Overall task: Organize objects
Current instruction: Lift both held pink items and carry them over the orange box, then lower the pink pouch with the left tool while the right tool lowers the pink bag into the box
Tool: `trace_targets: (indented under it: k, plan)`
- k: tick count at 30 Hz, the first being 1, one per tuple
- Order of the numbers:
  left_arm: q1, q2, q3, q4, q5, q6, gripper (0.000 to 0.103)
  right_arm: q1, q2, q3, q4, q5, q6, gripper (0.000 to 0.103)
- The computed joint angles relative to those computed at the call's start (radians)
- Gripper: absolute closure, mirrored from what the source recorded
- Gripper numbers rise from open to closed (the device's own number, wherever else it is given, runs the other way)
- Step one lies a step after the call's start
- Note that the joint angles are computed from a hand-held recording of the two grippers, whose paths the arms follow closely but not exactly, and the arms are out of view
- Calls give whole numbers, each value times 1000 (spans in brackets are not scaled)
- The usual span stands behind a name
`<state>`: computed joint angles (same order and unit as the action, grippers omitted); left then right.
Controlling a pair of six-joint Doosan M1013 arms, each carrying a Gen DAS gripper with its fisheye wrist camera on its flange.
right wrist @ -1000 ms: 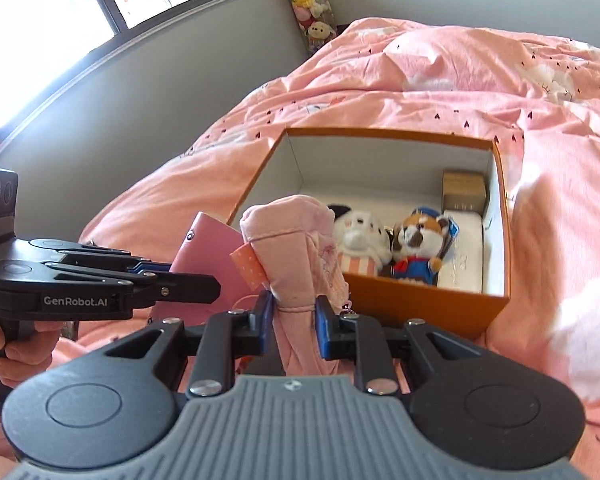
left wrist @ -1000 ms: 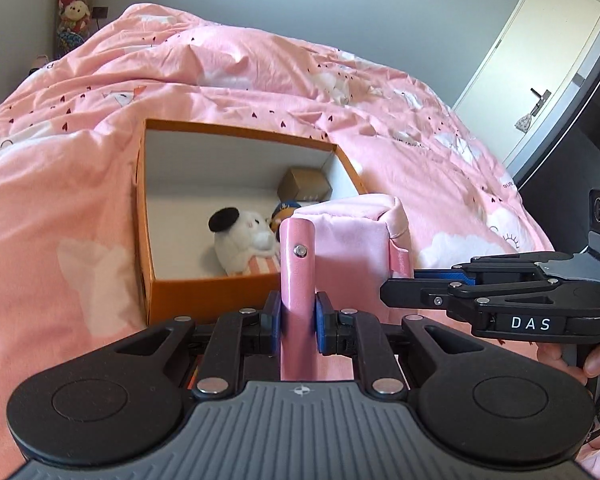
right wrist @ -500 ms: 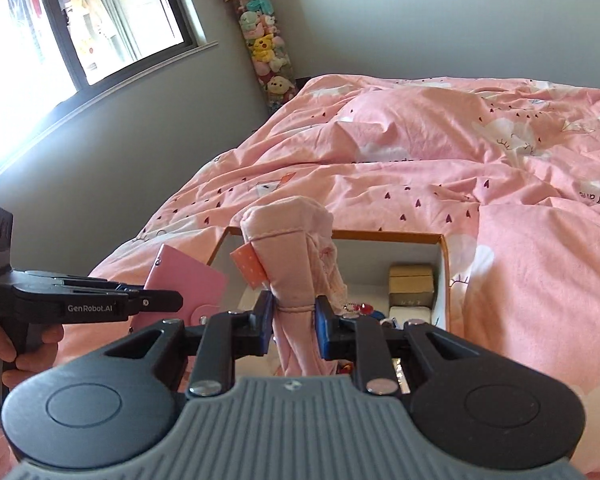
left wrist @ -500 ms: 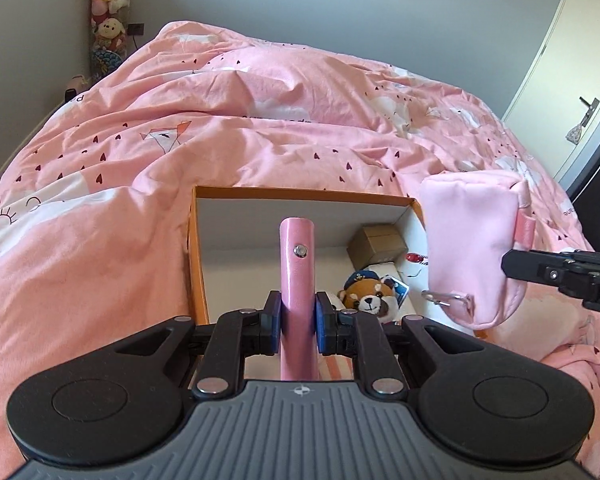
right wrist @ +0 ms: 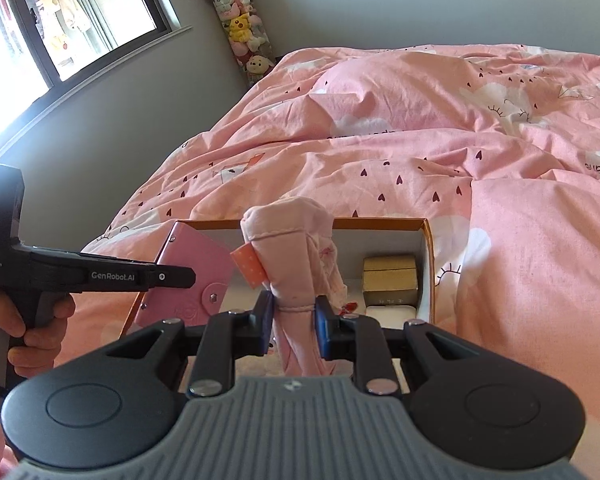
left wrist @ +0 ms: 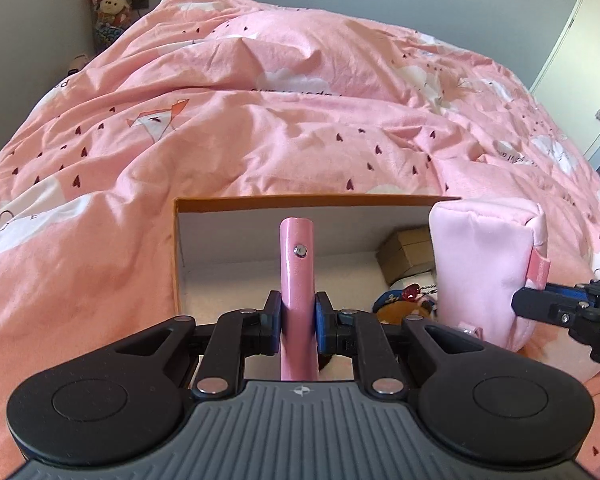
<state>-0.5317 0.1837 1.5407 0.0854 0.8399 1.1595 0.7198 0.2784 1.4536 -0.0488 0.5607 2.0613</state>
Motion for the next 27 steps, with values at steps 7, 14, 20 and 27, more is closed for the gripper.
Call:
trace_targets:
  k: [7,14,20,27]
  plan:
    - [-21,16,0,36,122,-57,85,-12,39,-23,135,-6,-141,80]
    - [-36,47,1,7,175,-85,85,-18,48,-18,185,-7,-175,80]
    - [-12,49,17,-86,161,-72,85,-18,45,-11,205,-12,-198,80]
    - [-9,54,12,-98,193,-40,81,-16,49,-16,214,2,-213,80]
